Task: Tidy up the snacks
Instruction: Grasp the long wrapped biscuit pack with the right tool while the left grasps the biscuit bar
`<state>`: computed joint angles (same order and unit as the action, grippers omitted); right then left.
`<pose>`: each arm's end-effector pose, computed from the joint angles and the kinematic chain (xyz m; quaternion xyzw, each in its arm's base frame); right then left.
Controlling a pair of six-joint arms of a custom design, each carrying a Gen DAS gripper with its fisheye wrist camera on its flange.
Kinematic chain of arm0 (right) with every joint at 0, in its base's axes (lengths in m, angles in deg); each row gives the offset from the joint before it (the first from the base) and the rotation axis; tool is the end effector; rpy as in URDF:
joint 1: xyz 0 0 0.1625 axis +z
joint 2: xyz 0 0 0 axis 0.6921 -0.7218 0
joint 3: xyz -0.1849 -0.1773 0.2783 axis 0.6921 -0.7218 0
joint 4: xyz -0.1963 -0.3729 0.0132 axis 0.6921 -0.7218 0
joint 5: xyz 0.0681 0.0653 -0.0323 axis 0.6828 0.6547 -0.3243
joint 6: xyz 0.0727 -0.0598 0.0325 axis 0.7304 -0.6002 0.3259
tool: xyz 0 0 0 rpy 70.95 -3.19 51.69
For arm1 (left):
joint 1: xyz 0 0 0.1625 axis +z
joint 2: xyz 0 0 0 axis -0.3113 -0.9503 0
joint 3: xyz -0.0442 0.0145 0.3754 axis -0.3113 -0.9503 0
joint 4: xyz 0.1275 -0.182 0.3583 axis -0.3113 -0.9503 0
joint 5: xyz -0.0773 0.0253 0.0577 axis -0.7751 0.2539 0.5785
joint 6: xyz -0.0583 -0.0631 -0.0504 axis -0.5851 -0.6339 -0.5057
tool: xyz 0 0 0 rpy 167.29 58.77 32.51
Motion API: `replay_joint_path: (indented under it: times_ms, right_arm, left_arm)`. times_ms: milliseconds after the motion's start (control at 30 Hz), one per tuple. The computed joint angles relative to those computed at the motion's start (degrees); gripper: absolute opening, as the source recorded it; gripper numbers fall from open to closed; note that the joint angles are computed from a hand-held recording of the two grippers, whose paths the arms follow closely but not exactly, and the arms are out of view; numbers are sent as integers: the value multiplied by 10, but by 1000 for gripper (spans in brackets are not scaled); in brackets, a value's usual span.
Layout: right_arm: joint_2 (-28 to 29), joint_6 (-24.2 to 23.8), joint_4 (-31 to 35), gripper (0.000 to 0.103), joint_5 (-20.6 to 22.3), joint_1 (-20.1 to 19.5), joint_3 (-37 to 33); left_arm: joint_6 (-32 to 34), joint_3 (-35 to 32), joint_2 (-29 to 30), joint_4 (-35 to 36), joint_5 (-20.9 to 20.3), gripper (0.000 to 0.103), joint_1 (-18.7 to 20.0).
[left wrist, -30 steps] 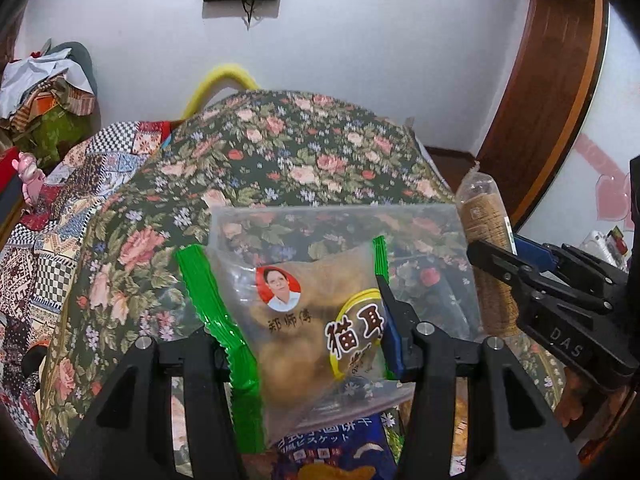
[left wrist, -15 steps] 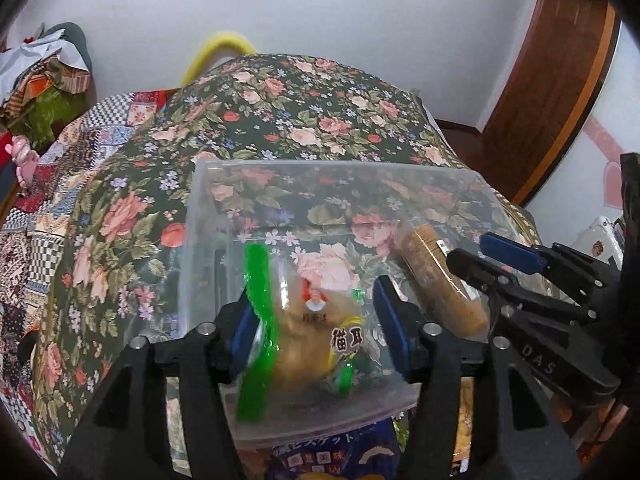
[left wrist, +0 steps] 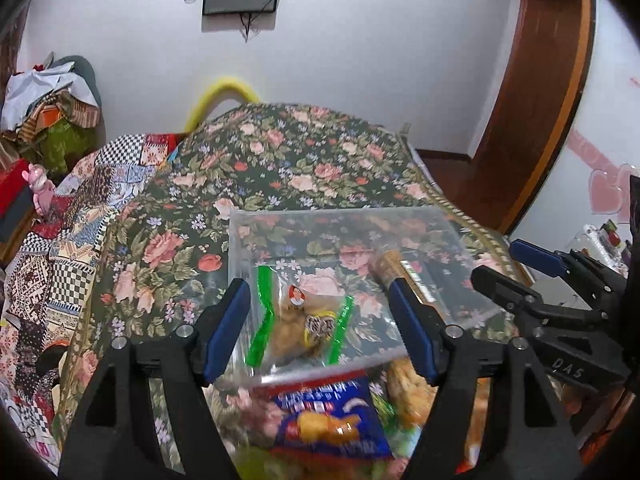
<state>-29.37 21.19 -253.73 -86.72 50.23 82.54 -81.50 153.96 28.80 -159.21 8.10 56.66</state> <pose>0.1374 -0.4660 0.2084 0.3440 -0.8666 0.2639 0.2472 -0.2467 -0.4767 0.0739 0.0970 0.8584 -0.3960 0.3113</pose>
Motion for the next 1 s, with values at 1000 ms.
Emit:
replay_joint_path:
  times_ms: [1000]
  right_arm:
    - [-299,-68,113,67,60,-209,197]
  left_arm:
    - [-273,104,31,126,-102,82,-134]
